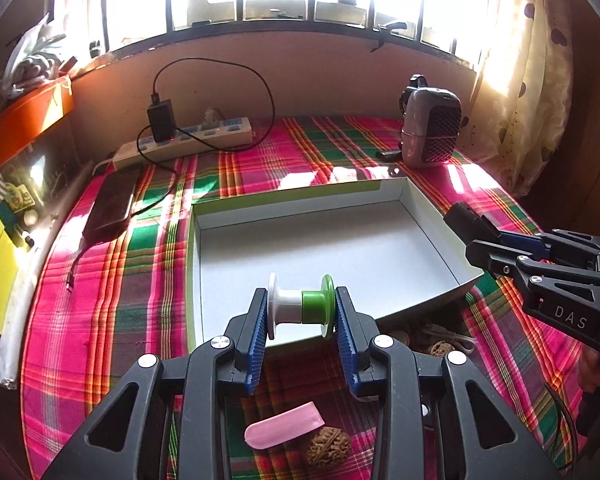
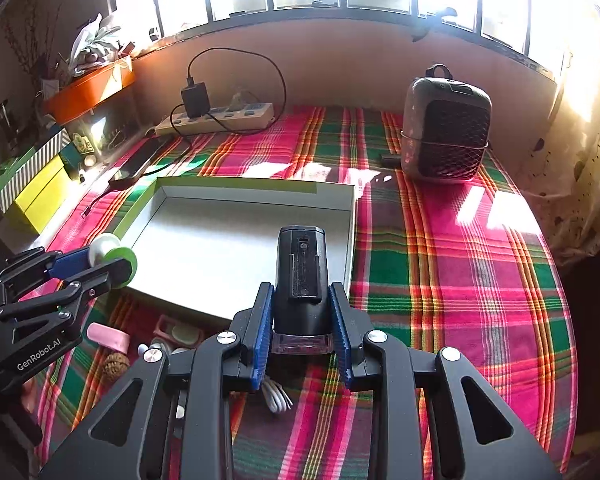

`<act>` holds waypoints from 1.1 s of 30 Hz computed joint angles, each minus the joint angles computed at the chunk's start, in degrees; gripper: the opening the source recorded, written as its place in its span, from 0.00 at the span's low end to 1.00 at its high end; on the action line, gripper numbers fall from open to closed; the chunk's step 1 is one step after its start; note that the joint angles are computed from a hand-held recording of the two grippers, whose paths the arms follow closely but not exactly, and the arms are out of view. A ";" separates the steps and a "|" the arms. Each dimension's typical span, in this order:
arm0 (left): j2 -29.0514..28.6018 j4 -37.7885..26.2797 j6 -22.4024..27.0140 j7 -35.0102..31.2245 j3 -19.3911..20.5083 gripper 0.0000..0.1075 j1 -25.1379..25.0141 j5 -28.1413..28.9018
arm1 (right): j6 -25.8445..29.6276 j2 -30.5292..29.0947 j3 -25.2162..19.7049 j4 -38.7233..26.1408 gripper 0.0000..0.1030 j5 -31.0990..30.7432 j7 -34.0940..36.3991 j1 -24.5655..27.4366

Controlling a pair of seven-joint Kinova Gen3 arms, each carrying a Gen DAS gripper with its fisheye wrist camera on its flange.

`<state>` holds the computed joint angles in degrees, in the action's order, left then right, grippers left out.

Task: Organize objects
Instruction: 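Carry the spool with the left gripper while the right carries the flashlight into the box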

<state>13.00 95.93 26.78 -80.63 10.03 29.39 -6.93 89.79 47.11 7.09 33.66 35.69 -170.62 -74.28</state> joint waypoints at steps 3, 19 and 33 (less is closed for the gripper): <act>1.64 -2.07 1.10 0.34 -0.32 0.28 0.19 -0.30 | -0.37 0.22 -0.12 -0.44 0.28 -0.48 0.27 1.09; 10.89 -14.07 7.01 0.53 -2.63 0.28 1.95 -1.44 | -0.06 4.85 0.54 -7.11 0.28 -5.59 4.66 7.41; 14.82 -18.46 9.54 0.61 -3.98 0.28 2.73 -1.81 | -0.43 6.48 0.89 -7.90 0.28 -7.71 6.11 9.49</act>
<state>27.82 77.48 36.32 -80.01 6.05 32.12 -8.74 89.36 53.59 7.98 25.76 27.98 -164.51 -64.79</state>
